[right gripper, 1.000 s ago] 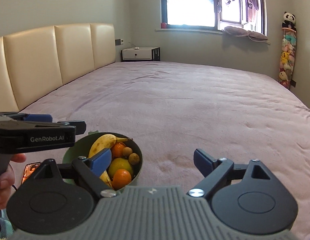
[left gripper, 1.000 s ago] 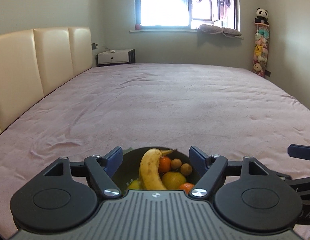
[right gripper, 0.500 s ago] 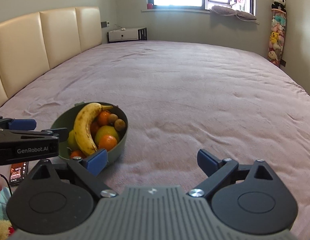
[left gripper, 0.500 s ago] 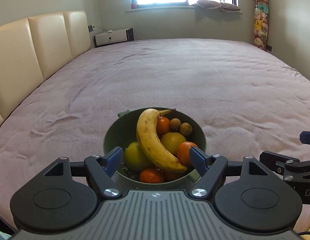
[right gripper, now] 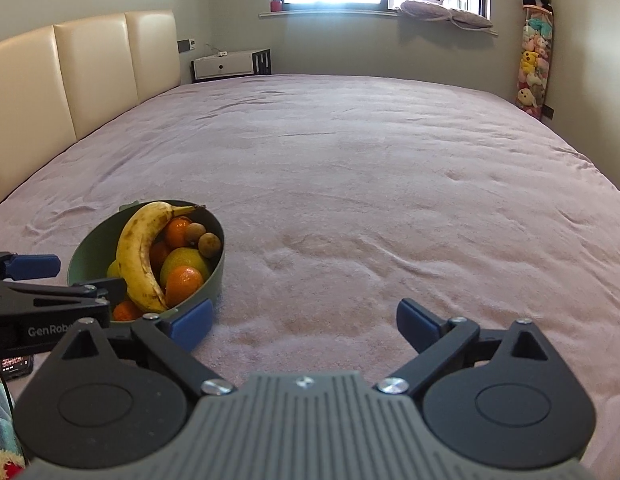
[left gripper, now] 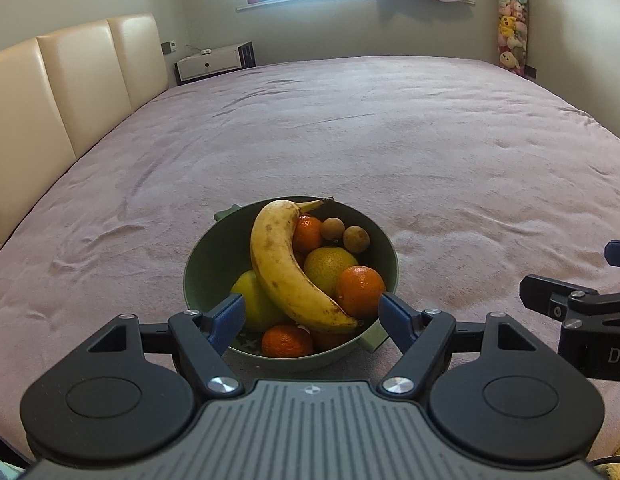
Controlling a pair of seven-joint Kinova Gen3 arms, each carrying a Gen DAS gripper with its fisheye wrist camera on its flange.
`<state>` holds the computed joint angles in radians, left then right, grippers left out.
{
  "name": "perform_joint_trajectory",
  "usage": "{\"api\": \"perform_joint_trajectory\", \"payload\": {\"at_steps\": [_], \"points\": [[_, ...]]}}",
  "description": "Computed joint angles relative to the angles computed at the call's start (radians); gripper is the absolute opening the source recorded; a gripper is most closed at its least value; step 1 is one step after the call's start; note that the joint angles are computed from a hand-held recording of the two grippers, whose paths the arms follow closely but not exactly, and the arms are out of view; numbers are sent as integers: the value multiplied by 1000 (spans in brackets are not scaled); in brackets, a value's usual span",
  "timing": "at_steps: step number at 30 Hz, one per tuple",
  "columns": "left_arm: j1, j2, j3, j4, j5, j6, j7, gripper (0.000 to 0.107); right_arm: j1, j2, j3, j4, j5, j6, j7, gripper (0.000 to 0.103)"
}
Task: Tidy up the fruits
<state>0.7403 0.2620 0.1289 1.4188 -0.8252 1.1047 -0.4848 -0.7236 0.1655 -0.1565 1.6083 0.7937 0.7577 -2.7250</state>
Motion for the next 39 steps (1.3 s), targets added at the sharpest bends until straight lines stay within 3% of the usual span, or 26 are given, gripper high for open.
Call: {"api": "perform_joint_trajectory", "payload": {"at_steps": [11,39], "points": [[-1,-3,0,-2,2,-6,2,89,-2,-8,-3,11,37,0,-32,96],[-3,-9,2,2,-7,-15,24,89,4,-7,-5,5,13,-1,-2,96]]}}
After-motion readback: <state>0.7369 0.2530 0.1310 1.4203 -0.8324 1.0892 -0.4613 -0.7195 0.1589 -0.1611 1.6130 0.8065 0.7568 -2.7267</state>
